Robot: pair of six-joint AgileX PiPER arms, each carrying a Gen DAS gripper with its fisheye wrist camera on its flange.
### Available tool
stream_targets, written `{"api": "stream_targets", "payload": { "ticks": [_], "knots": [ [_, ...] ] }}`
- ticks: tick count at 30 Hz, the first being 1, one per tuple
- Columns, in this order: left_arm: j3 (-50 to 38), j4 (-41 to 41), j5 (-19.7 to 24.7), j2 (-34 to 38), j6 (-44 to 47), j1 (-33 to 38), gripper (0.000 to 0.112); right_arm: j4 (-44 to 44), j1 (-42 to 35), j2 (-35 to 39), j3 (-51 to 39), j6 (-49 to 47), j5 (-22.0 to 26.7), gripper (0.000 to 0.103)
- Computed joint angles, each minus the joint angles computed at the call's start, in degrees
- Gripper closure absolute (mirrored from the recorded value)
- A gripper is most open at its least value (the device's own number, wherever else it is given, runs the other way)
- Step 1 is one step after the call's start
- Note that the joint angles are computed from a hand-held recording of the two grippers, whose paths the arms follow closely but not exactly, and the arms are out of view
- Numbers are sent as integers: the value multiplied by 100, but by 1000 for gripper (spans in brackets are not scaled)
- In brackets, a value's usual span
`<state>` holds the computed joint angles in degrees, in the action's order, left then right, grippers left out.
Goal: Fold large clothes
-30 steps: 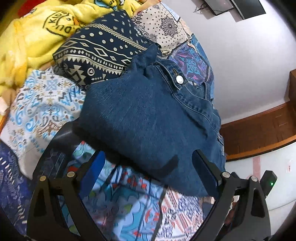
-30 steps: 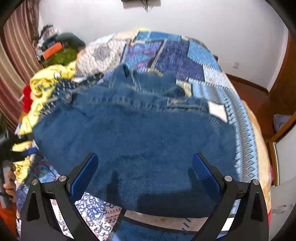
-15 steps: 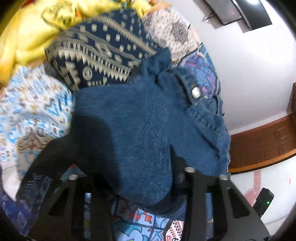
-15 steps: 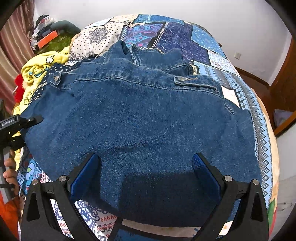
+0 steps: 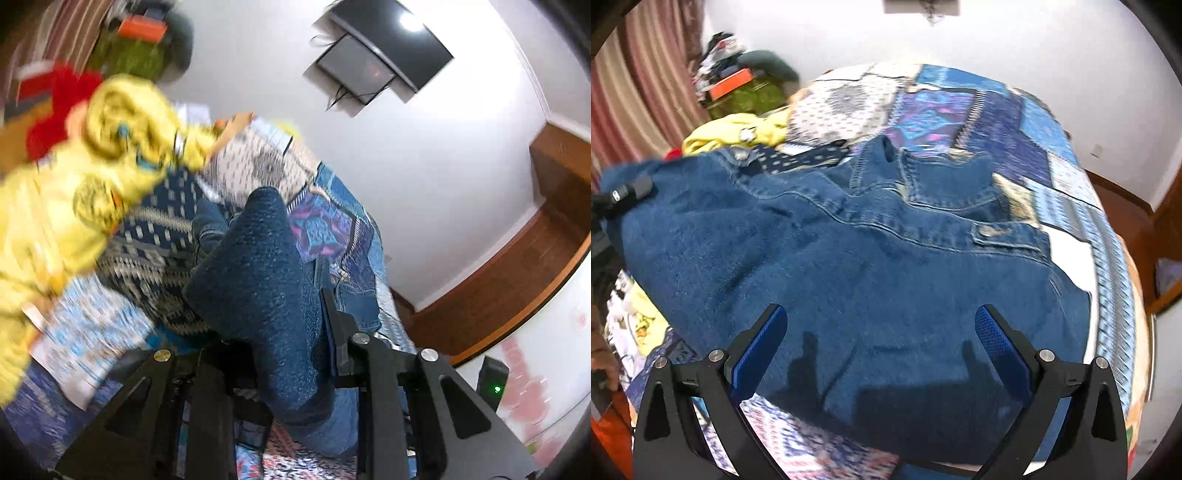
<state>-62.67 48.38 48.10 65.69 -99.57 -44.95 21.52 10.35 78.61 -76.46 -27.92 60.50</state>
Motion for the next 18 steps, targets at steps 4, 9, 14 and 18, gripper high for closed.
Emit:
{"api": "stream_targets", "payload": {
  "ticks": [4, 9, 14, 18],
  "knots": [
    [-625, 327, 915, 362, 456, -594, 88, -408, 742, 249, 93, 289, -201, 2],
    [-1141, 199, 1017, 936, 1005, -757, 88, -475, 1043, 817, 264, 559, -312, 0],
    [-1876, 166, 953, 1520, 1281, -768, 88, -28, 648, 842, 58, 52, 189, 0],
    [-2985, -22, 1050, 2314, 1784, -813, 88, 614, -332, 345, 234, -459, 496, 0]
  ]
}}
